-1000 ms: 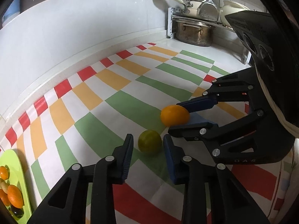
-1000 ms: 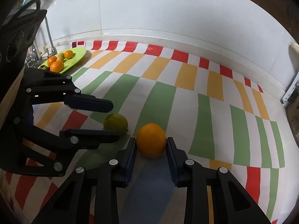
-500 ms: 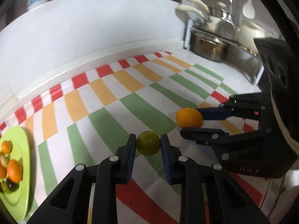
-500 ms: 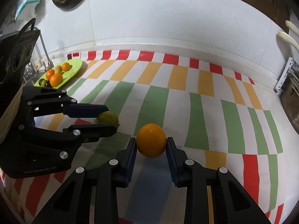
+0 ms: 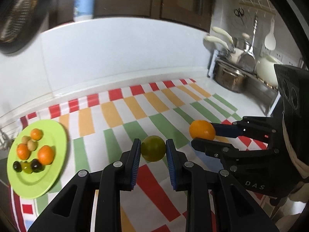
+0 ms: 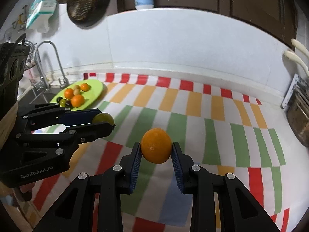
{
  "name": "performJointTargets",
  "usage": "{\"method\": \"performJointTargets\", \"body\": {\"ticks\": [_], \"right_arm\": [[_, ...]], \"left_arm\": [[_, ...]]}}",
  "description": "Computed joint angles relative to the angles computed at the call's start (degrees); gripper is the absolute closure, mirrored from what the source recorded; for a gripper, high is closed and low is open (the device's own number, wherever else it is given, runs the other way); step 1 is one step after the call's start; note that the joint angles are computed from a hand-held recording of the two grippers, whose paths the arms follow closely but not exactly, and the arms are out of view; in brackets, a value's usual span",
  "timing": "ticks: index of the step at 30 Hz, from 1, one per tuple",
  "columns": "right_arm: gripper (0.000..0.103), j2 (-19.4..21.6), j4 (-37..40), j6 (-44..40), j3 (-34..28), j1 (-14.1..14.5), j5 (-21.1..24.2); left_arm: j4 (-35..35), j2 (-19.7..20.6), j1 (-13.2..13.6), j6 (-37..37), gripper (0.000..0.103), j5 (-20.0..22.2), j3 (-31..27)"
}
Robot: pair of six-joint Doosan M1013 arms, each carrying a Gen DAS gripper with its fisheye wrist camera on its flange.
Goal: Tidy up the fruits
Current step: 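Lift and carry the lime and small orange over the green plate with both tools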
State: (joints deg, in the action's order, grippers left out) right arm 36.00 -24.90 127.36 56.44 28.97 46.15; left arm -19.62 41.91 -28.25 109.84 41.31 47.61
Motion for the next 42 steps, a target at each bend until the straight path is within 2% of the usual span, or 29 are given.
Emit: {"method": "performJointTargets", "body": {"ticks": [7, 19, 30, 42], "right_arm": [[0.07, 0.27, -0.59, 0.15, -1.7, 0.95, -2.17], [0.07, 2.55, -0.16, -0.28, -6.54, 2.86, -4.09], [0.07, 5.69, 0.34, -1.87, -12.68, 4.43, -3.06], [0.07, 10.51, 2.35, -5.04, -21.54, 5.13, -1.0]], "left_arm": [[3.03, -3.42, 0.56, -5.14, 0.077, -5.94, 5.03], [7.68, -7.78, 2.43, -10.94, 0.077, -11.1, 11.45], [8.18, -9.92, 4.38, -10.92, 0.077, -13.43, 13.89], [9.47, -9.75, 6.15, -11.93, 0.077, -13.8, 13.08]]}}
